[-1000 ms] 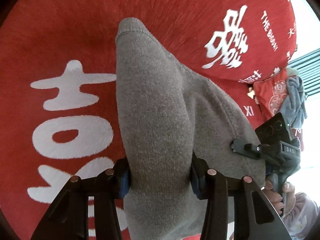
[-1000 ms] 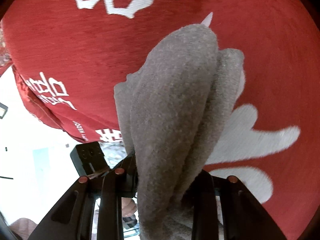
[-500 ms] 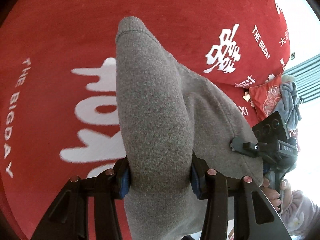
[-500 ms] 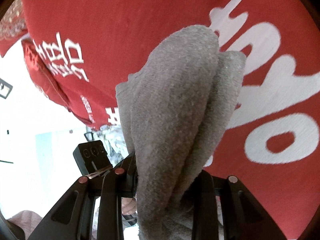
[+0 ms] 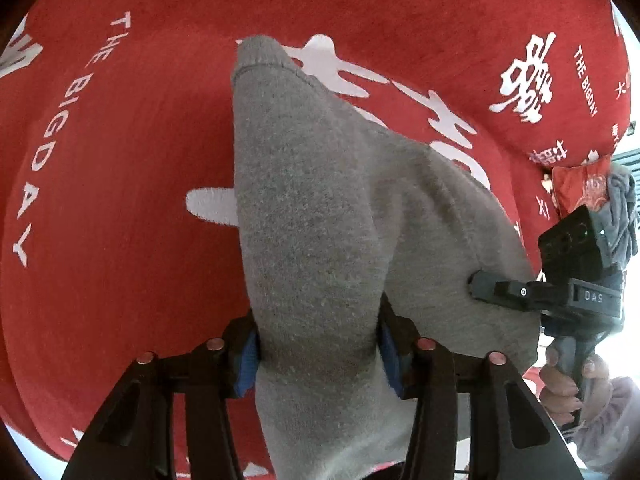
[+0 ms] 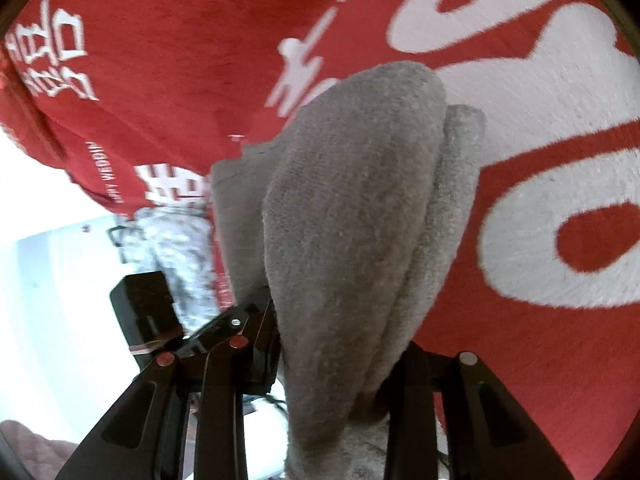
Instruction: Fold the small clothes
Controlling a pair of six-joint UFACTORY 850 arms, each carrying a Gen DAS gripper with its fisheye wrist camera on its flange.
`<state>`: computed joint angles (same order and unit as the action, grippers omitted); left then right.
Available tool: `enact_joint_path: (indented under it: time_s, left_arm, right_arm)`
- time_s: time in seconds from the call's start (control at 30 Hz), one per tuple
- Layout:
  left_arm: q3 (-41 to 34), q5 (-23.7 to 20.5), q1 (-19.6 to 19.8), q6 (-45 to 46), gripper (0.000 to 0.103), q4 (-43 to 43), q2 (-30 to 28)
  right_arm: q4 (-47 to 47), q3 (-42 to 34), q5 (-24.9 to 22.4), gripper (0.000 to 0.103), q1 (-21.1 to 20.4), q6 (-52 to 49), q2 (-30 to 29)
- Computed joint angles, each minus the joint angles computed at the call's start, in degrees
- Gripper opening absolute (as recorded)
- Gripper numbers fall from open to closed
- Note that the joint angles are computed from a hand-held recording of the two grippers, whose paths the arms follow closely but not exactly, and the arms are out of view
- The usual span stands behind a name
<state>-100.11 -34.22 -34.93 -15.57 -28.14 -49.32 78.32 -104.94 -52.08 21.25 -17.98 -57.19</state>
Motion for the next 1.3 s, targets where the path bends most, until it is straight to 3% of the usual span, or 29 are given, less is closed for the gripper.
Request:
enact_joint_path:
  time_s: [0.3, 0.47, 0.5, 0.57, 0.67, 0.87, 0.97, 1.3]
  left_arm:
    - [1.3, -1.1, 0.1, -3.8, 0.057, 5.6, 2.8]
    - [2.8, -0.4, 0.0, -15.6, 0.057, 18.5, 5.6]
    - [2.5, -0.3, 0.0, -17.4, 0.056, 20.9, 5.9]
    - [1.3, 0.4, -0.1, -17.7, 0.033, 22.1, 5.6]
    - [-1.7, 0.1, -0.4, -13.9, 0.032, 19.6, 3.8]
    - [-9.6, -6.5, -2.5, -13.7, 0.032, 23.2, -3.5]
    - [-9.3, -5.2, -2.2, -13.6, 0.032, 22.6, -3.9]
    - [-10.1, -7.3, -2.4, -16.3, 0.032, 23.5, -4.0]
  right_arm:
    - [-15.9, -0.1, 5.5, 0.051, 0.1, 10.2, 2.6]
    - [-25.6, 5.5, 10.4, 0.050, -0.3, 14.6, 8.0]
    - [-26.8, 6.4, 11.0, 0.048, -0.4, 14.7, 8.9]
    - [-29.1, 7.3, 12.5, 0.026, -0.2, 14.9, 10.5]
    - [-31.5, 6.4, 13.6, 0.011, 0.5, 13.7, 11.3]
    - [-42.5, -1.3, 7.6, 0.010, 2.7, 18.6, 6.2]
    - [-44.3, -2.8, 6.9, 0.003, 2.8, 20.7, 3.9]
    - [-51.3, -4.1, 6.2, 0.003, 3.6, 25.0, 3.5]
